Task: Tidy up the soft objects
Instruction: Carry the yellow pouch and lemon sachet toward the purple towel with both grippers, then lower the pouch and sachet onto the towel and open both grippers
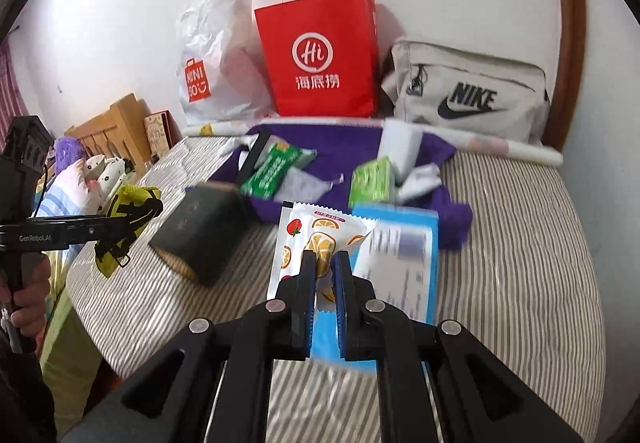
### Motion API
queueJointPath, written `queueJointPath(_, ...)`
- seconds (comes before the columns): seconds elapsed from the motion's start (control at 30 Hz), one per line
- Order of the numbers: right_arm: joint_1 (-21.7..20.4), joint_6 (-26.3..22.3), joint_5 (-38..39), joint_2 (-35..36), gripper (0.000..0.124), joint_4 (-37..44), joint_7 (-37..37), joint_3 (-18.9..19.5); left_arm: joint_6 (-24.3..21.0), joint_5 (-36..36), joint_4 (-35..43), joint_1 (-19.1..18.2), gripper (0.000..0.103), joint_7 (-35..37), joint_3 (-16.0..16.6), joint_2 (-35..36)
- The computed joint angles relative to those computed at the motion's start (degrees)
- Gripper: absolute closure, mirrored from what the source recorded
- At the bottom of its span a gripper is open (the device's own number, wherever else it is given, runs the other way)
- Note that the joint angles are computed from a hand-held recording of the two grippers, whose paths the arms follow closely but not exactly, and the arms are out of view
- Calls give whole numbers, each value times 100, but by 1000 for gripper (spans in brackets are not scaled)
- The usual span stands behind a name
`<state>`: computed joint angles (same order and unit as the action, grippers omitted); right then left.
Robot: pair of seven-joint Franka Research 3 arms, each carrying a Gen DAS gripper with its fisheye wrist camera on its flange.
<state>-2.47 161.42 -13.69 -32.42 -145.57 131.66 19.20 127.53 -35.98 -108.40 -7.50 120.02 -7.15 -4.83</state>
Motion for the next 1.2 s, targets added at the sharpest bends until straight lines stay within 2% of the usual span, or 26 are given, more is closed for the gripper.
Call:
queueJointPath(0.2, -362, 47, -393, 642, 115, 583, 122, 77, 6, 229, 779, 38, 49, -221, -151, 656)
queueJointPath(0.53, 92, 3, -600, 1736, 114, 1420, -69, -632, -171, 686, 2120, 176, 49, -626, -568, 1829)
queueJointPath(0.8, 614, -311, -446, 2543, 114, 2091, -400, -1244, -439, 1347, 3364, 106, 49, -951, -852, 2818)
queueJointPath(0.97, 900, -381, 132, 2902, 113, 2345, -911, -1565, -792, 1771, 4306, -23, 49, -1215, -938, 3536)
queueJointPath(1.2, 1101, -711, 324, 3328, 110, 2753, -1157, -1786, -1382, 2279, 5567, -277, 46, -1560, -958, 4453)
